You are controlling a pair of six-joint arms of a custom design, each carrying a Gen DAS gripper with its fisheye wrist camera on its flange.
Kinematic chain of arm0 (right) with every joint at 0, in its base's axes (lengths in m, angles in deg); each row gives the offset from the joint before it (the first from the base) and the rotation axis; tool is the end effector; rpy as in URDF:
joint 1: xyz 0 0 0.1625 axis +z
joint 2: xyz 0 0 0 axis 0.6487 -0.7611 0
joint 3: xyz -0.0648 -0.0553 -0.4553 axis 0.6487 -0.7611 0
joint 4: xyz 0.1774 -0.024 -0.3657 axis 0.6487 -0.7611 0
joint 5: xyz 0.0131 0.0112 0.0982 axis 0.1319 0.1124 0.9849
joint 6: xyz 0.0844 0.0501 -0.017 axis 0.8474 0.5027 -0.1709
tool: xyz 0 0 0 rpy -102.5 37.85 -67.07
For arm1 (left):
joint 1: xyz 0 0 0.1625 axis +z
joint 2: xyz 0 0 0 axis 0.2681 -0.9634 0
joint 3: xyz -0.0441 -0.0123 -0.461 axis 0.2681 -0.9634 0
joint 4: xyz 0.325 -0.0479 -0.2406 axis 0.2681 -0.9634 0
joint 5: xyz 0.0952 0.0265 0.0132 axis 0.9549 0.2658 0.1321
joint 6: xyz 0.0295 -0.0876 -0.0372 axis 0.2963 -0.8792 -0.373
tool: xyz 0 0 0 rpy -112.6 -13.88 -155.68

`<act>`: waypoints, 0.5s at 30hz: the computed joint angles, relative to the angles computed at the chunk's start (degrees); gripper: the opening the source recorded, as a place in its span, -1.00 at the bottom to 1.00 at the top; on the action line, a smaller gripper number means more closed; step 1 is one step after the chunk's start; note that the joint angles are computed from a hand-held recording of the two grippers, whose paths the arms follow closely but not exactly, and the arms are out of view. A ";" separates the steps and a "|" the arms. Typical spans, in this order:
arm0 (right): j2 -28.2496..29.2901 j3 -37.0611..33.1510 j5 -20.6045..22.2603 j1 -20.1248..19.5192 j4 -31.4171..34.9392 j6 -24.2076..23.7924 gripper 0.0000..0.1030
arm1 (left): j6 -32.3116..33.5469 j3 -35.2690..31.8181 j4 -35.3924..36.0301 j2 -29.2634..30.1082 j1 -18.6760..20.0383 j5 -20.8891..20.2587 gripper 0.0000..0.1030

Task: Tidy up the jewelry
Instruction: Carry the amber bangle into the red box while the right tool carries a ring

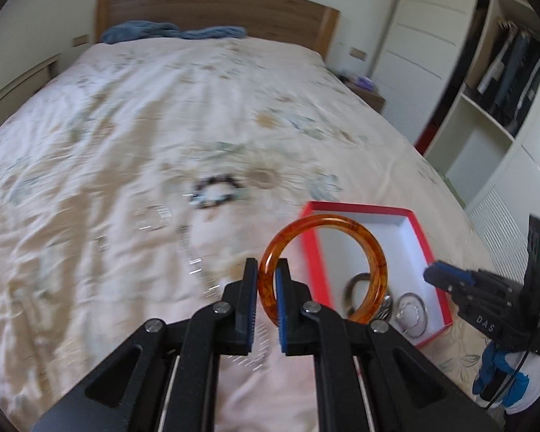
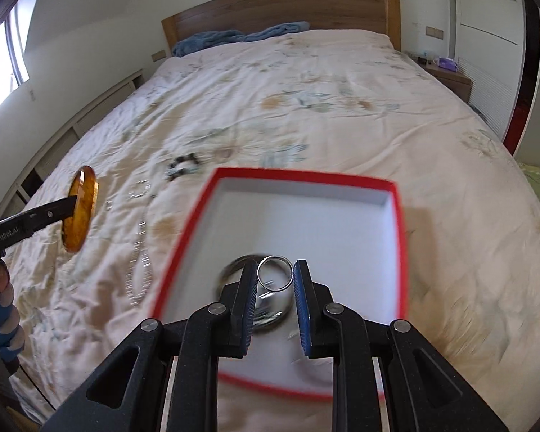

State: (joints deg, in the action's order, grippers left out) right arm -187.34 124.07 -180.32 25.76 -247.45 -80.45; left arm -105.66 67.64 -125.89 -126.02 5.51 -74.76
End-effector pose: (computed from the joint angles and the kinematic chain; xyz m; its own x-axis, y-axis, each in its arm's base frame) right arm -0.0024 -0.2933 0.3470 -0.8119 0.0222 0.5834 -0.3524 0.7781 -0.5200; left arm -0.3861 -0.3563 0.0039 -0.7811 0.3630 -0.5081 0.5672 0.7526 -0.3345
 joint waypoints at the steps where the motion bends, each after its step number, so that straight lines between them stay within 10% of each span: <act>1: 0.42 -0.89 0.74 -0.97 0.37 -0.57 -0.60 | 1.33 -1.89 -0.02 1.86 0.55 -0.70 -0.83; 15: 12.73 -12.83 0.40 -5.19 8.14 -11.03 -0.60 | 8.15 -20.40 10.62 18.12 5.03 -4.13 -0.83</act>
State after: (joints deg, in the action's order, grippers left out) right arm -174.61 111.25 -179.92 20.58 -239.32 -91.48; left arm -97.51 47.24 -115.27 -107.89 10.54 -78.89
